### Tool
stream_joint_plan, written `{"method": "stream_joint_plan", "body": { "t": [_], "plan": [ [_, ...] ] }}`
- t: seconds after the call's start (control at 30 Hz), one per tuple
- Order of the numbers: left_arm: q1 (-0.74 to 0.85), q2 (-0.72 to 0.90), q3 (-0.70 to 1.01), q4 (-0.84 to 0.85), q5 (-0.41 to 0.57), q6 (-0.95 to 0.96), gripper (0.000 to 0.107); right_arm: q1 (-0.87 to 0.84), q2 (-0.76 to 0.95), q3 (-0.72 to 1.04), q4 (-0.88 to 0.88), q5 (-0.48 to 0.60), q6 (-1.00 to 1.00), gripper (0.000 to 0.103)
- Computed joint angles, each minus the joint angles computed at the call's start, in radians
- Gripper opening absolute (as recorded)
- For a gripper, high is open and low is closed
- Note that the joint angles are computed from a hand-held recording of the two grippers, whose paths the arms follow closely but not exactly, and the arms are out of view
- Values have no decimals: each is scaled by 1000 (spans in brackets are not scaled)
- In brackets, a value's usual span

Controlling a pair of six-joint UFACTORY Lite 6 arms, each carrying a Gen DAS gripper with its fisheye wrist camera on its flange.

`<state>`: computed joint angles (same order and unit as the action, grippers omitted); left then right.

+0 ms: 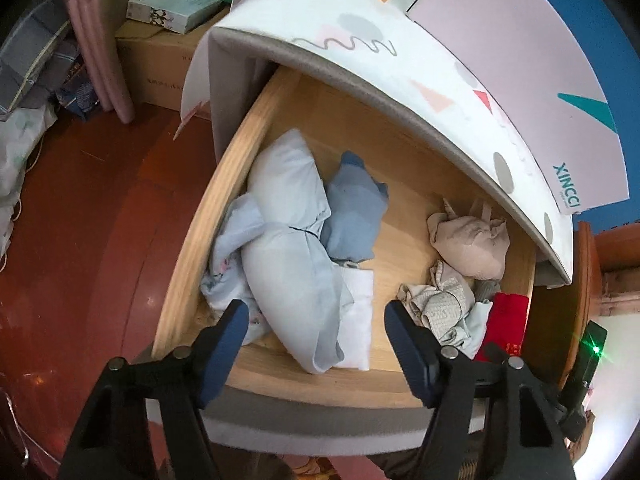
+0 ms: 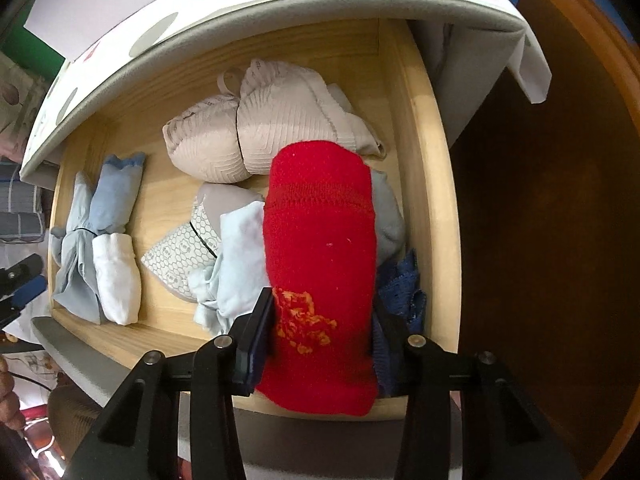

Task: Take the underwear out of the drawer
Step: 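Lower the left tool toward the light blue rolled underwear while the right tool moves over the red sock, then close the left tool on the light blue rolled underwear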

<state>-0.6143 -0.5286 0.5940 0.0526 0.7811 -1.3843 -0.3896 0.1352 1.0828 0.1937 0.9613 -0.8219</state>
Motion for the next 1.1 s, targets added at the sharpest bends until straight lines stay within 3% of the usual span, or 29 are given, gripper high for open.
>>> {"method": "stream_joint_plan", "body": {
  "t": [0.1,0.17,0.4,0.6,1.0,1.1],
  "plan": [
    [21,16,-21,-29,-54,20,69,-28,16,48,7,53,-12,41],
    [42,24,-35,-57,-84,54,56,-39,29,65,16,69,-16,41],
    [88,41,-69,-32,-105,17,56,-61,63,109,24,114,-21,42],
    [152,89,-95,-111,-142,114,58,-60,86,121,34,127,-16,43],
    [204,352,1,-164,-214,230,61,-81,122,161,36,158,-17,44],
    [186,389,30,-129,-203,231,50,-74,114,155,30,155,-11,44]
  ]
}}
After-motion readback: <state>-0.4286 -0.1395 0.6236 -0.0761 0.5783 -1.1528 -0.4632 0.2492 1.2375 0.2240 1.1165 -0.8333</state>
